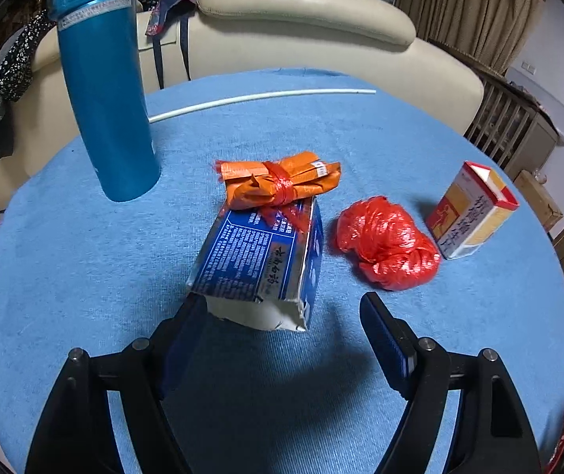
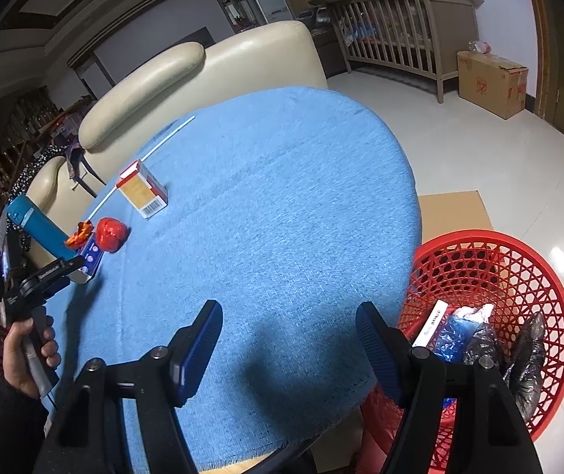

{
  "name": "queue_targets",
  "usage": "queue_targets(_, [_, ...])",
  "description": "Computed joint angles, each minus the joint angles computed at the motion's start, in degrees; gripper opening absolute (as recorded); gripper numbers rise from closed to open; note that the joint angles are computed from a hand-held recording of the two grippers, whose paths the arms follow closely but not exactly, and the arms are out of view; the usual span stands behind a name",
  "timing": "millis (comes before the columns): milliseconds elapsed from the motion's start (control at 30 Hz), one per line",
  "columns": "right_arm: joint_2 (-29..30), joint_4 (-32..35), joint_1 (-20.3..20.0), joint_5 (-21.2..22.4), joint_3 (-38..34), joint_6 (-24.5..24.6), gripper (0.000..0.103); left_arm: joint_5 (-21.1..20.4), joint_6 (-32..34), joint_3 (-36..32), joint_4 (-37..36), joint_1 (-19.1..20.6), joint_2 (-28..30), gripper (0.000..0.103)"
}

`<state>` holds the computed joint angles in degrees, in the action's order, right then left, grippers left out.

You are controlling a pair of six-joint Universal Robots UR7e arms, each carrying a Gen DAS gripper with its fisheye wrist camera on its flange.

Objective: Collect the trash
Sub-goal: 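Move both empty tools back toward the blue carton and red bag, then close the left tool on the blue carton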

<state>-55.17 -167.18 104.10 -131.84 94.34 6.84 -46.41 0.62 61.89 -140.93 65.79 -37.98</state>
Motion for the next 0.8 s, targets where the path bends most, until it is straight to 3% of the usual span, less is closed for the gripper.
queue_targets(167, [0.35,0.41,-0.25,0.43,-0.45,0.16,0.074,-0.61,2.55,1.06,-3.45,0.19,-0.70,0.080])
queue_targets(400, [1.01,0.82,-0.54,0.98,-1.08,0.12,0.074,-2.22,12.39,0.51,-6.26,0.75,-1.39,0.080])
queue_targets(733, [2.58,2.21,-0.11,1.29,-3.08,-0.71,0.074,-4.16,9.79,-7.33,1.10,2.36,3.70,0.081])
queue_targets(767, [2.83,2.40,-0.08,1.29,-3.38,-0.75,0.074,-4.26,9.61,-7.44,1.42,2.39,3.82,0.063])
queue_targets(800, [3.17,2.74,-0.06,1.34,-3.87,-0.84,0.074,-4.76,9.42,-7.77,2.37,2.47,3.95,0.058])
